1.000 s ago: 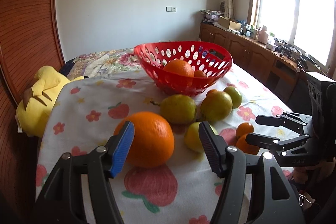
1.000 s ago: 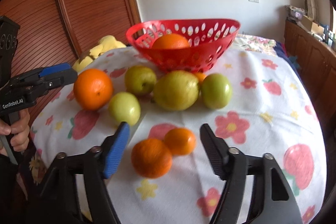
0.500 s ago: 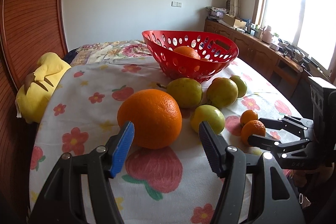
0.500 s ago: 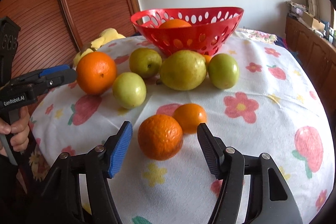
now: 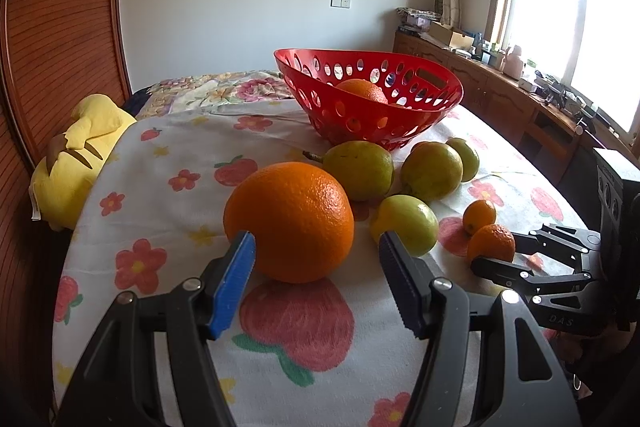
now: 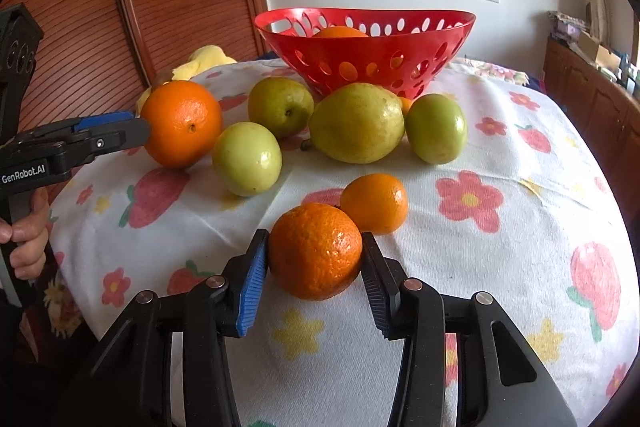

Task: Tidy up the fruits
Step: 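Grasp a tangerine with the right tool while the left tool grasps a large orange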

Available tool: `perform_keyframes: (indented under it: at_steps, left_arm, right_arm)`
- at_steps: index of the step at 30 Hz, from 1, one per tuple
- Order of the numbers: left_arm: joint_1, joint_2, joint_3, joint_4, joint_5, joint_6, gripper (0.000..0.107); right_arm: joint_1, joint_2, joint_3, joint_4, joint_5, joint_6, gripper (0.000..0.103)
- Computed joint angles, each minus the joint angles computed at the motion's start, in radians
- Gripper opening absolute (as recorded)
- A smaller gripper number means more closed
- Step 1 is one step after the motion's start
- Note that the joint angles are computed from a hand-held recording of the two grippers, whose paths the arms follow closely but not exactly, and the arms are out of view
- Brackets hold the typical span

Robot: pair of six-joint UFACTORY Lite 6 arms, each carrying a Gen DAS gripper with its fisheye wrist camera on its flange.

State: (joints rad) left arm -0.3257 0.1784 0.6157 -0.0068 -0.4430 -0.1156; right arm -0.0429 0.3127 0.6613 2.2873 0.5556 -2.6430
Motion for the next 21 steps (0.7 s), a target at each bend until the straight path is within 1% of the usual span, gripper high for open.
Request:
perform_keyframes:
  at_steps: [6, 14, 18, 19, 21]
  left_arm:
    - [0.010, 0.028, 0.045, -0.019, 0.021, 0.032, 0.068]
    - [0.031, 0.097, 0.140, -0.033, 0.060, 0.058, 0.070]
    - [0.031, 0.134, 0.189, -0.087, 0.082, 0.123, 0.071]
    - [0.029, 0.149, 0.208, -0.122, 0.091, 0.163, 0.072]
    - [0.032, 0.165, 0.227, -0.131, 0.101, 0.178, 0.074]
  right_arm:
    - [-0.013, 0.016, 0.018, -0.038, 0.007, 0.040, 0.045]
    - [0.008, 0.008, 0.007, 0.026, -0.001, -0.024, 0.045]
    - [0.016, 0.009, 0.005, 0.050, -0.004, -0.048, 0.045]
    - [0.016, 0.010, 0.005, 0.050, -0.003, -0.049, 0.045]
    - [0.016, 0.011, 0.006, 0.047, -0.003, -0.045, 0.045]
